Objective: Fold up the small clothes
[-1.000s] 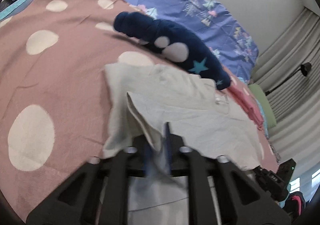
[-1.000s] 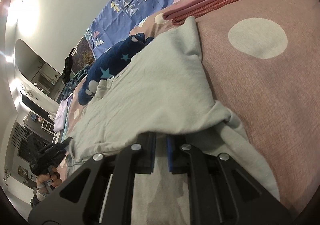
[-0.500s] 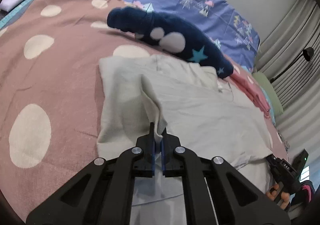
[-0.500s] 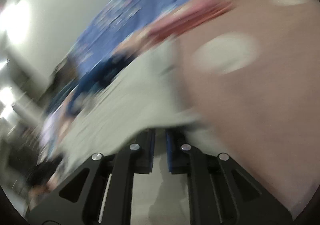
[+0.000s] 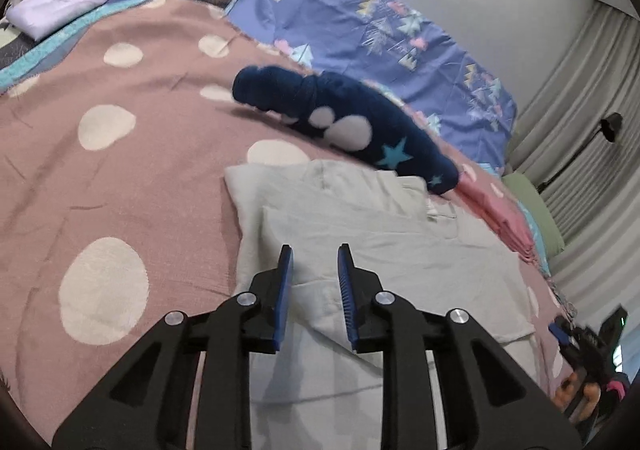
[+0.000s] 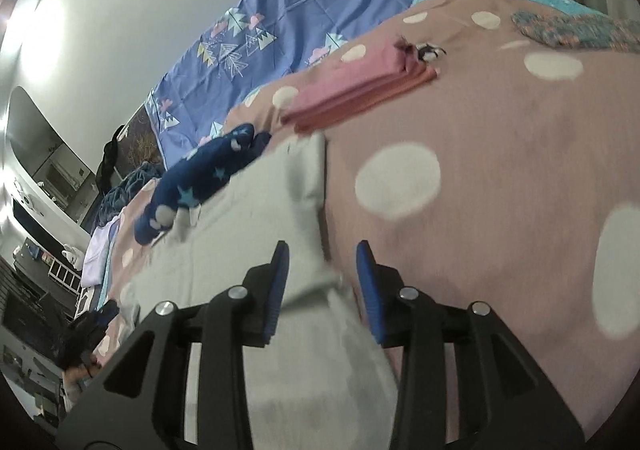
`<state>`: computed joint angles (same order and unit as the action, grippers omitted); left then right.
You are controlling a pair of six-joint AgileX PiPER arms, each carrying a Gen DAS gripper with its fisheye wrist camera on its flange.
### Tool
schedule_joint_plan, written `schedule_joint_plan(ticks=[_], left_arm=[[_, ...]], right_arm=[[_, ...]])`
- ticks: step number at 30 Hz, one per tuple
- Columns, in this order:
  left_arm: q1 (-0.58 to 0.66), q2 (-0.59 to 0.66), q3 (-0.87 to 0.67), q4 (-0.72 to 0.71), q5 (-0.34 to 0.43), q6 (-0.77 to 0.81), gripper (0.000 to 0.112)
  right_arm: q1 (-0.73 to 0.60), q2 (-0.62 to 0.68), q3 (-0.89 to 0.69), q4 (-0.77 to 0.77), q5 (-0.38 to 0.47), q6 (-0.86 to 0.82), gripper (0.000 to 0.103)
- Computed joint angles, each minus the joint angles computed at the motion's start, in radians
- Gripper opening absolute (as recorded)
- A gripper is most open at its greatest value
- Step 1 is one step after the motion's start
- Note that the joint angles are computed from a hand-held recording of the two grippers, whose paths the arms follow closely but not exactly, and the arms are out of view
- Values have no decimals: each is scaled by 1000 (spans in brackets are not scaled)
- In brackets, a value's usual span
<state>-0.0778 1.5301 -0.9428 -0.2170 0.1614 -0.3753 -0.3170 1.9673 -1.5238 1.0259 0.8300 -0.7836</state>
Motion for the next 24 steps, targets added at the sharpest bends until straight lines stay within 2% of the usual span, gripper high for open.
schedule_joint_plan(ticks=[2, 4, 5, 6, 9, 10, 14, 17, 20, 22, 24], left_arm=[[-34, -24, 8, 142, 6, -118, 40], [-98, -26, -11, 342, 40, -269, 44], [-141, -10, -48, 442, 103, -348, 53], [-191, 24, -106, 542, 203, -426, 58], [-334, 185, -245, 842, 493, -620, 61], [-368, 212, -247, 925, 542, -693, 61], [-366, 106, -133, 987, 525, -863, 61], [-330, 21, -54, 985, 475, -907, 53], [-307, -27, -20, 976, 446, -929, 41], [-322, -27, -39, 1039, 455, -993, 40], [-332, -26, -56, 1086, 411, -1019, 40]], right_arm=[[11, 16, -39, -21, -3, 14, 41], [19, 28, -58, -29, 0, 23, 43], [25, 36, -60, -26, -2, 25, 43], [28, 43, -64, -30, 4, 33, 43], [39, 65, -69, -47, 19, 51, 43], [41, 69, -70, -54, 20, 52, 43], [36, 86, -115, -84, 12, 58, 43], [37, 157, -262, -147, 51, 157, 46], [53, 308, -538, -213, 167, 305, 46], [77, 416, -738, -260, 232, 401, 46], [97, 519, -938, -297, 292, 494, 46]])
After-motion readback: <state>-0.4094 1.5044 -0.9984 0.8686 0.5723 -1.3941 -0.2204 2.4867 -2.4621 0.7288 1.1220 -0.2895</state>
